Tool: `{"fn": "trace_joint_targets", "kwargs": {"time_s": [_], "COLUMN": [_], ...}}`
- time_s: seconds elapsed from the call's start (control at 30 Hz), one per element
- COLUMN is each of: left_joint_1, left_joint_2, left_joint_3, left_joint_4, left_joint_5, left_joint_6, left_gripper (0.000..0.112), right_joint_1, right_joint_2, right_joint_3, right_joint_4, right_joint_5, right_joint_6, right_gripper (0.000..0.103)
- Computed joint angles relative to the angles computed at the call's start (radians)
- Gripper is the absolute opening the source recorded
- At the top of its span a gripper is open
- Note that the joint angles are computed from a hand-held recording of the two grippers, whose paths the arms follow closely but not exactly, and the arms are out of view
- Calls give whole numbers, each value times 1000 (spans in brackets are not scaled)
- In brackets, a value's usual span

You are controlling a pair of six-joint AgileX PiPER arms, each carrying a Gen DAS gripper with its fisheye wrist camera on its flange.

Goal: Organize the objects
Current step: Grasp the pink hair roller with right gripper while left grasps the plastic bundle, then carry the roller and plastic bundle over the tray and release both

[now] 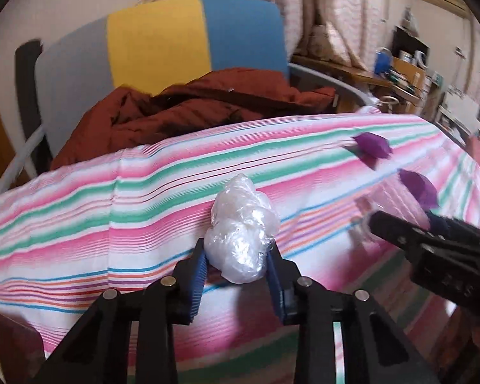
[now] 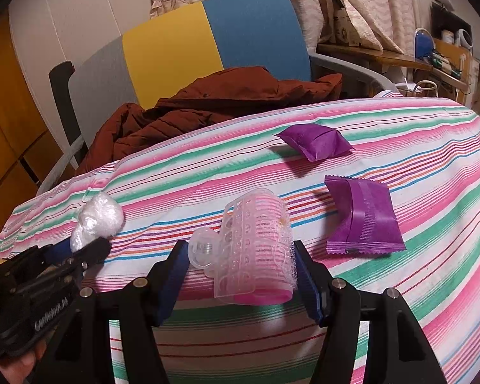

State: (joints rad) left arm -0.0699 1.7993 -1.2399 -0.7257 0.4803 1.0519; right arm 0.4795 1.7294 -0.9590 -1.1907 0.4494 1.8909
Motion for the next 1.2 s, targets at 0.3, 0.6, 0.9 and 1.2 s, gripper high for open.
{"fn": "trace_joint_targets", "kwargs": {"time_s": [0.3,0.6,0.9,1.2], "left_joint_1": [38,171,326,492], "left_joint_2": [-169,-331,-441,-451], "left_joint_3": [220,400,510,532], "left_joint_4": [-297,-438,-486,-467], "left_joint_5": [-36,111,250,380], "left_joint_6": [335,506,631,645], "left_gripper": [34,34,34,34], "right_joint_1": [19,101,220,341], "right_joint_2": [2,-28,-59,-110], "right_joint_3": [-6,13,10,32], "right_joint_4": [2,-121,-61,56], "right_joint_5": [52,135,245,273], "right_joint_6": [4,86,23,17], "right_gripper": [64,64,64,64]}}
